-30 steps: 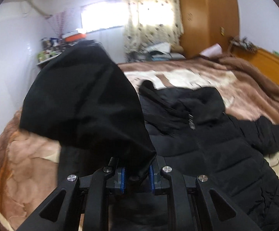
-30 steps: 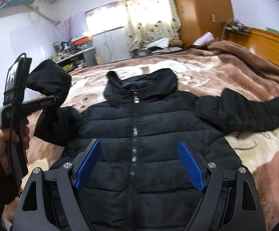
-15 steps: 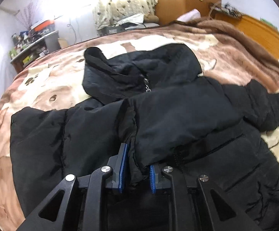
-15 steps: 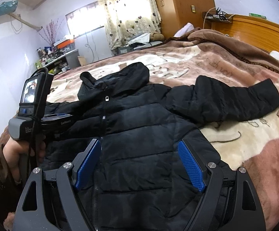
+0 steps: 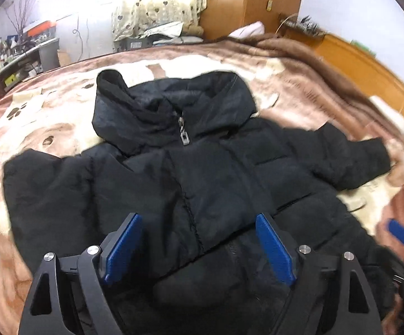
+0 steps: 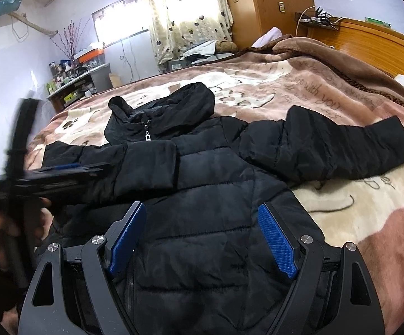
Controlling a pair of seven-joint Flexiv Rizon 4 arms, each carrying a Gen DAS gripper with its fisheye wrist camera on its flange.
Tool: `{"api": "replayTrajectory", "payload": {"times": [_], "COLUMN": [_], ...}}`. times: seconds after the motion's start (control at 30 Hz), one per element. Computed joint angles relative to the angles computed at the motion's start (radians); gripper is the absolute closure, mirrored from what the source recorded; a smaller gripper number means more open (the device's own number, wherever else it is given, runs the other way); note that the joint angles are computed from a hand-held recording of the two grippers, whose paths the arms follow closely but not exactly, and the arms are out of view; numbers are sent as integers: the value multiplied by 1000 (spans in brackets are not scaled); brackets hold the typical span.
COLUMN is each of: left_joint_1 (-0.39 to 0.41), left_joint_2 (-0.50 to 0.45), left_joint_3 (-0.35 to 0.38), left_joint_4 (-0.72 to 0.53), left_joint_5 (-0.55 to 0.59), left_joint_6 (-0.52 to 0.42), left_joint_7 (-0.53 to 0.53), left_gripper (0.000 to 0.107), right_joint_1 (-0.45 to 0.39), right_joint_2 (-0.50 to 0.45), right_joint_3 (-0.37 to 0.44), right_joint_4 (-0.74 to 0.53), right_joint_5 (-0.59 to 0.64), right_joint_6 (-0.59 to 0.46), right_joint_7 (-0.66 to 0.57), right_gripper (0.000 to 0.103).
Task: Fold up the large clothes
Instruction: 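Fold the grasped sleeve across the jacket body and release it, then grasp the other sleeve cuff with the right tool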
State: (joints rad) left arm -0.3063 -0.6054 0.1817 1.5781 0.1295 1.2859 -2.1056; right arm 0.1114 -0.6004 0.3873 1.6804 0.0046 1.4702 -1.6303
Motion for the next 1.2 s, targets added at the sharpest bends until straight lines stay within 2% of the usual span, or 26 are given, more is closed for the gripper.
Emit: {"api": "replayTrajectory", "payload": {"times": [0.07,0.1,0.13,0.2,0.27,0.33,0.47,0.6,0.63,0.67,0.7,0.73,0.8,0.9,1.03,1.13,1.2], "left_joint_1": [32,32,9,-32,-29,-51,13,90,102,106,102,97,91,105,107,87,97], "left_joint_2": [44,68,90,126,152,168,176,162,156,152,145,141,127,117,103,81,64], "left_joint_3": [-32,-22,21,100,124,173,127,60,48,42,44,47,49,29,23,39,30], "left_joint_4": [57,83,93,102,121,112,145,190,192,189,179,170,143,140,127,94,80], "left_joint_5": [-17,-21,-1,50,97,157,174,152,145,141,153,167,182,166,159,171,160], "left_joint_6": [52,65,56,0,-15,-120,-170,-120,-119,-124,-126,-134,-165,-156,-164,-205,-230], "left_joint_7": [24,21,-7,-73,-126,-209,-228,-267,-267,-272,-275,-273,-273,-273,-261,-280,-276], "left_gripper": [23,23,23,23,23,23,23,23,23,23,23,23,23,23,23,23,23], "right_joint_1": [2,3,11,18,36,76,113,159,167,171,164,150,142,130,122,153,158], "right_joint_2": [-25,-43,-62,-115,-171,-215,-314,-347,-347,-349,-353,-362,-365,-331,-286,-276,-289], "right_joint_3": [10,18,16,30,31,-7,-11,-48,-59,-62,-49,-24,-19,-27,-60,-131,-146], "right_joint_4": [-42,-69,-98,-180,-264,-345,-505,-558,-560,-565,-577,-605,-628,-595,-536,-512,-523], "right_joint_5": [-7,-8,-10,-4,7,12,50,69,76,86,101,121,157,207,214,155,111], "right_joint_6": [-34,-49,-63,-129,-178,-257,-377,-422,-418,-415,-428,-473,-496,-430,-349,-338,-383], "right_joint_7": [-6,-16,-21,-32,-43,-14,-37,-50,-44,-42,-49,-64,-76,-105,-97,-33,-10], "right_gripper": [21,21,21,21,21,21,21,22,25,36,56,66,98,100,100,100,100]}}
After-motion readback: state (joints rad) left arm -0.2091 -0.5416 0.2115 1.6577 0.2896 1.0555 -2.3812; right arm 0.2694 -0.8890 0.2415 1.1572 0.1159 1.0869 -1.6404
